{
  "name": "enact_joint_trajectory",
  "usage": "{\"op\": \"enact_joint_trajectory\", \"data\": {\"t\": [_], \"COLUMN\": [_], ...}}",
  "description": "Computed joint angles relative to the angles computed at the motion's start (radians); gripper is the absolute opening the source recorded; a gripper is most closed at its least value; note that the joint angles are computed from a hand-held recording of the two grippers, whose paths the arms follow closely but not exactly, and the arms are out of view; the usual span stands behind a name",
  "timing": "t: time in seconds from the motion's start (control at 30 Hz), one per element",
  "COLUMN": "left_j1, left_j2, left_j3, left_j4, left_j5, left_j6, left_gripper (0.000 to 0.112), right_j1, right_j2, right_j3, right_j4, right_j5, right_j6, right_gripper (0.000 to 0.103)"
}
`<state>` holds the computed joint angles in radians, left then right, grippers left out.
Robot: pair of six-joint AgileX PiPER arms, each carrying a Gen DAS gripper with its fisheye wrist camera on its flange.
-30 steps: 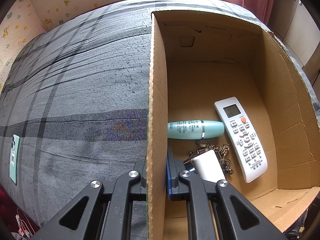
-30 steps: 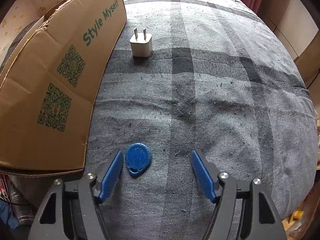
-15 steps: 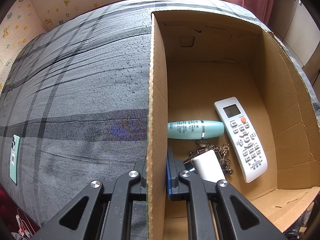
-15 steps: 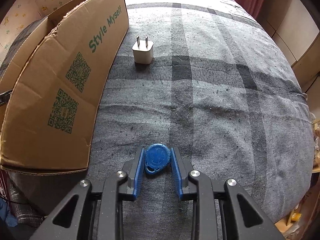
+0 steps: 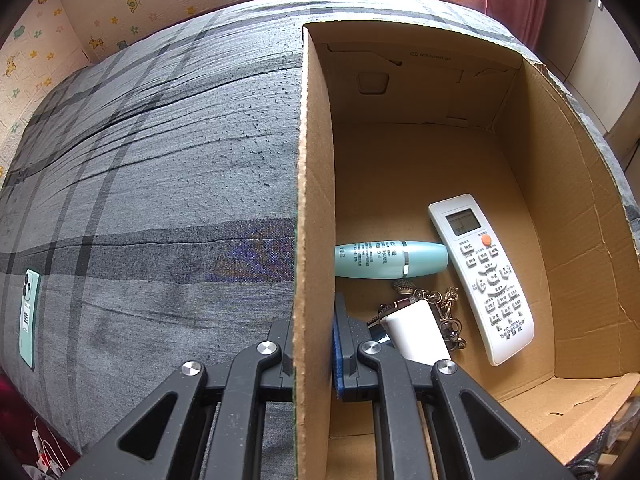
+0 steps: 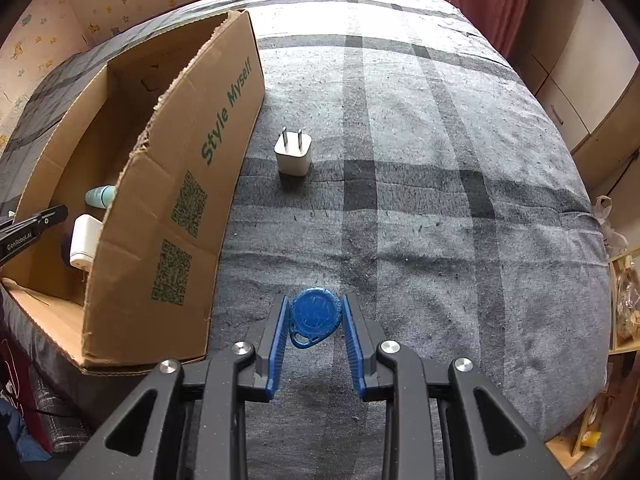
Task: Organize rigid objects
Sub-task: 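Lift the blue fob with the right gripper and carry it into the box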
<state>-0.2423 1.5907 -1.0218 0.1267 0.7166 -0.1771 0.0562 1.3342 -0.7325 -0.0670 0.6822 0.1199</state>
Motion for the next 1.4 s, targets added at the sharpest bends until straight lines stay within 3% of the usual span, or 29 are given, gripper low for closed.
{"op": "enact_joint_trajectory", "data": {"t": [0.37, 0.7, 1.4], "left_j1": [-0.002, -0.001, 0.001], "left_j2": [0.000, 0.000, -0.002], "left_j3": [-0.002, -0.003, -0.001], "left_j4": [-0.001, 0.001, -0.002], "left_j5": [0.002, 0.002, 0.001], "left_j6": [-0.001, 0.001, 0.005], "left_gripper": [0.011, 0.011, 0.011], "right_j1": [0.054, 0.122, 0.278], "right_j2": [-0.010, 0.019, 0.180], "right_j3": [-0.137, -0.254, -0.496], "right_j4": [-0.028, -0.061, -0.048], "right_j5": [0.121, 0.176, 0.215], "right_j6": [0.033, 0.057, 0.082], "right_gripper": [0.028, 0.028, 0.028]}}
